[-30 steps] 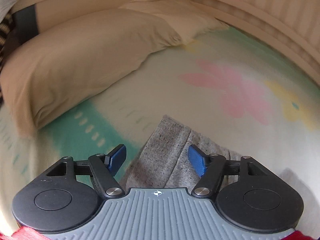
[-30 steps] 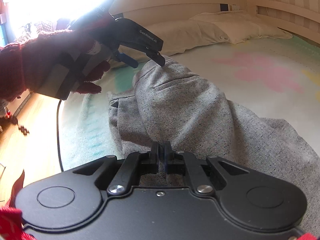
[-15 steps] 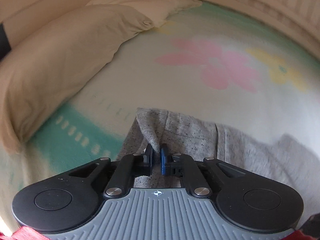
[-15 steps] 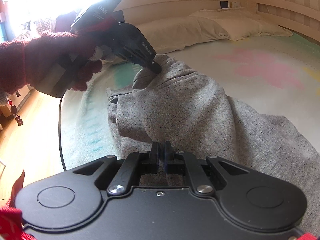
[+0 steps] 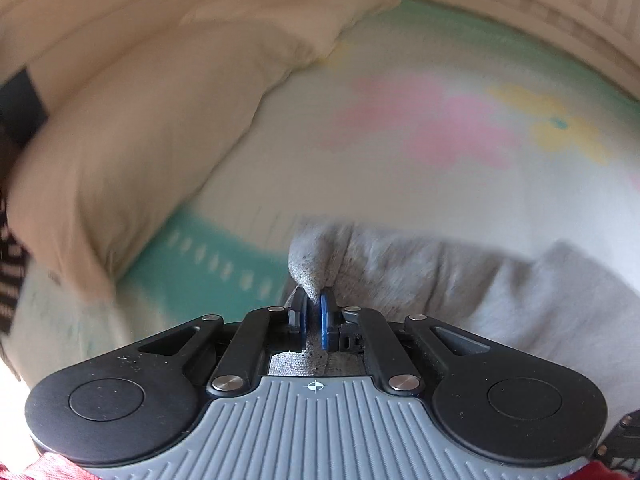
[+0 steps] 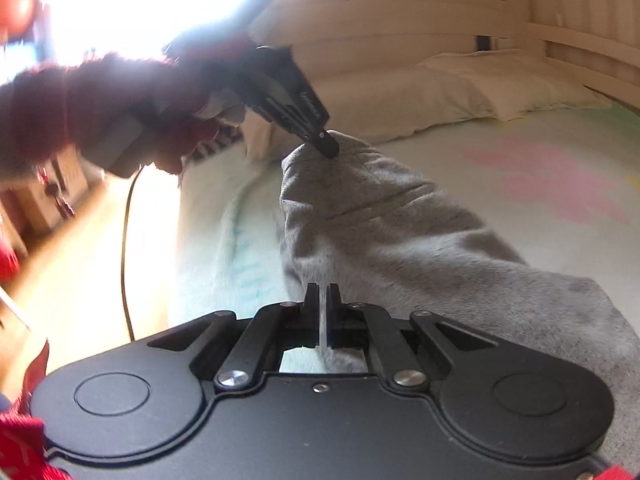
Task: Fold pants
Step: 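Grasp the waistband edge with the left tool while the right tool holds it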
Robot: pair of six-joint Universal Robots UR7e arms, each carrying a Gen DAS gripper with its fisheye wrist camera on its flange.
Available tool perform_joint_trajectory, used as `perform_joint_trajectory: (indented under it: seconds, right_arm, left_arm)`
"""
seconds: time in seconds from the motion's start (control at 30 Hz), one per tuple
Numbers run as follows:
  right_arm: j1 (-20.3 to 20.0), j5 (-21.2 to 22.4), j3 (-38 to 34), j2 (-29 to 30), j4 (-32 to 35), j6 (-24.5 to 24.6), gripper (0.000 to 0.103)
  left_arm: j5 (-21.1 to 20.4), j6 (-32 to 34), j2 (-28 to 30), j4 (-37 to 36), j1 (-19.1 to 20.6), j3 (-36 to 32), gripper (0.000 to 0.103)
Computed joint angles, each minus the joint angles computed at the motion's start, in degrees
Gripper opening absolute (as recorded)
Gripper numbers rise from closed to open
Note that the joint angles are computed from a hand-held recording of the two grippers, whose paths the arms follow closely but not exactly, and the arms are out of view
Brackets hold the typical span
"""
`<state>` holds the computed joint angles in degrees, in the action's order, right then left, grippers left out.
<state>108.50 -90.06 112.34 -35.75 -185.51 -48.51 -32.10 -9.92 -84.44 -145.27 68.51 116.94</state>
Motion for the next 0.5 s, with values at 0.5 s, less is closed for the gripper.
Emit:
perform_joint_trajectory:
  seconds: [0.5]
  right_arm:
    - [-2.50, -9.05, 1.11, -0.53, -5.19, 2.34, 0.019]
  left_arm:
    - [6.17, -6.48, -2.41, -1.66, 2.48, 3.70, 0.010]
